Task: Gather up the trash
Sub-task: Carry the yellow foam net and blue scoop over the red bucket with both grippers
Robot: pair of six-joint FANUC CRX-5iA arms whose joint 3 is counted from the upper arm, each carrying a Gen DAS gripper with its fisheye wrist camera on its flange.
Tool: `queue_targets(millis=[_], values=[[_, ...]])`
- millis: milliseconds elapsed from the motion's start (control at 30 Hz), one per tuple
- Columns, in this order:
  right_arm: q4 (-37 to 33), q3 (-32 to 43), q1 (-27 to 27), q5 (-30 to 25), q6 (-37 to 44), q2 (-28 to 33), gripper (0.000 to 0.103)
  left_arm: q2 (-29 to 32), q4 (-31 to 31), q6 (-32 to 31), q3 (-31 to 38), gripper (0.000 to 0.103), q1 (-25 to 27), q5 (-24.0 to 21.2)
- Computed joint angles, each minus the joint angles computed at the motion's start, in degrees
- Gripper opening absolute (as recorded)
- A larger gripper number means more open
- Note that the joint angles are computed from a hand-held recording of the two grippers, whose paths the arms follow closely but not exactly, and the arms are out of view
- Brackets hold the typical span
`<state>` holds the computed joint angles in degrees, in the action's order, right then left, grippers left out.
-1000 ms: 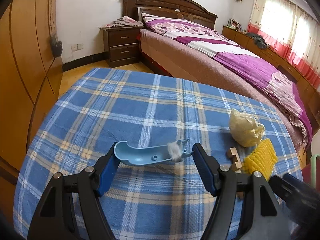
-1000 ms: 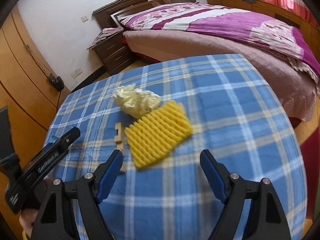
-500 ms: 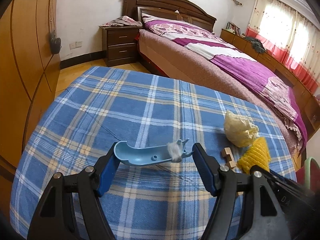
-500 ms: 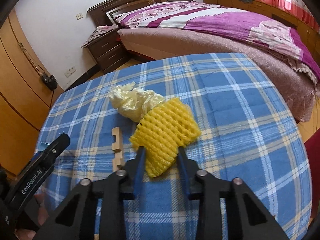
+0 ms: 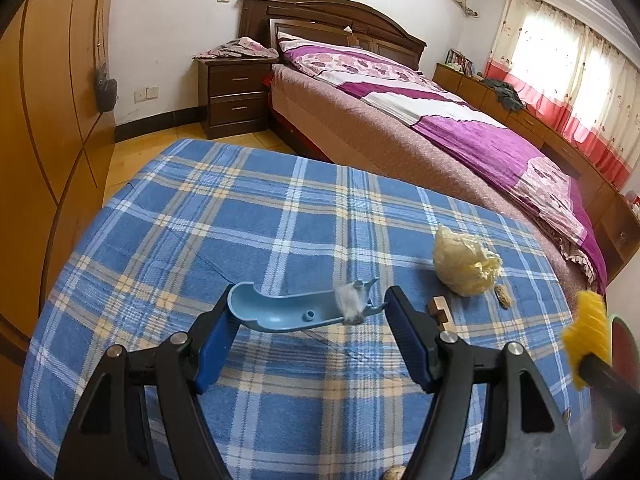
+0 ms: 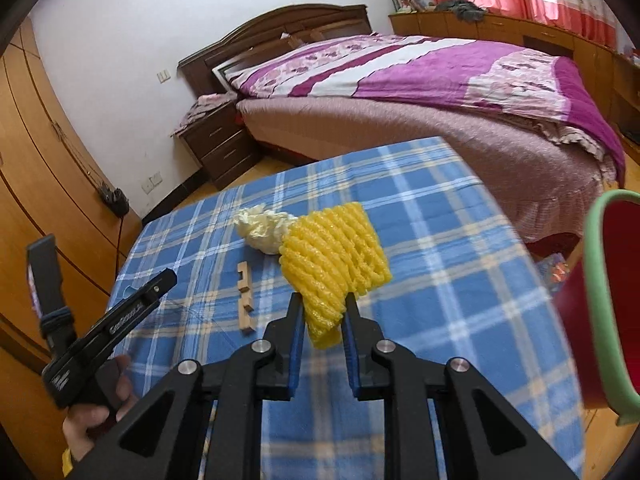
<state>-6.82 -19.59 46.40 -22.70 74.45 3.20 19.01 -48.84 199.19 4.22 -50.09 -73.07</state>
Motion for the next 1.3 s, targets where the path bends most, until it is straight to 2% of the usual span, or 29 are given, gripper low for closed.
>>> queue_targets(millis=[167, 333, 567, 867, 1100, 1300], values=[[3.91, -5.21, -1.29, 1.44, -3.93, -5.15, 0.020, 0.45, -0.31, -1.13, 0.81, 0.072, -0.39, 0.20], [12.00, -10.89, -3.28, 3.37, -12.42, -10.05, 0.020, 0.49, -1.51, -1.79, 1.90, 0.072, -1.45, 0.29], [17.24, -15.26, -7.82, 4.61, -19.05, -14.28, 0.020, 0.91, -1.76, -5.19, 4.64, 0.072, -3.07, 1.19], [10.63, -15.93, -14.38, 4.51, -15.53, -16.14, 0.020, 3.85, -1.72, -11.87, 11.42, 0.072, -6.09, 1.33], [2.62, -14.72, -20.30, 2.65, -9.04, -15.80, 0.021, 6.69, 0.67, -16.88, 16.53, 0.072, -6.43, 5.13], [-1.11, -13.56, -24.51, 1.13, -5.16, -14.86, 0.025, 10.00, 4.04, -21.85, 21.27, 0.072, -5.80, 8.40]])
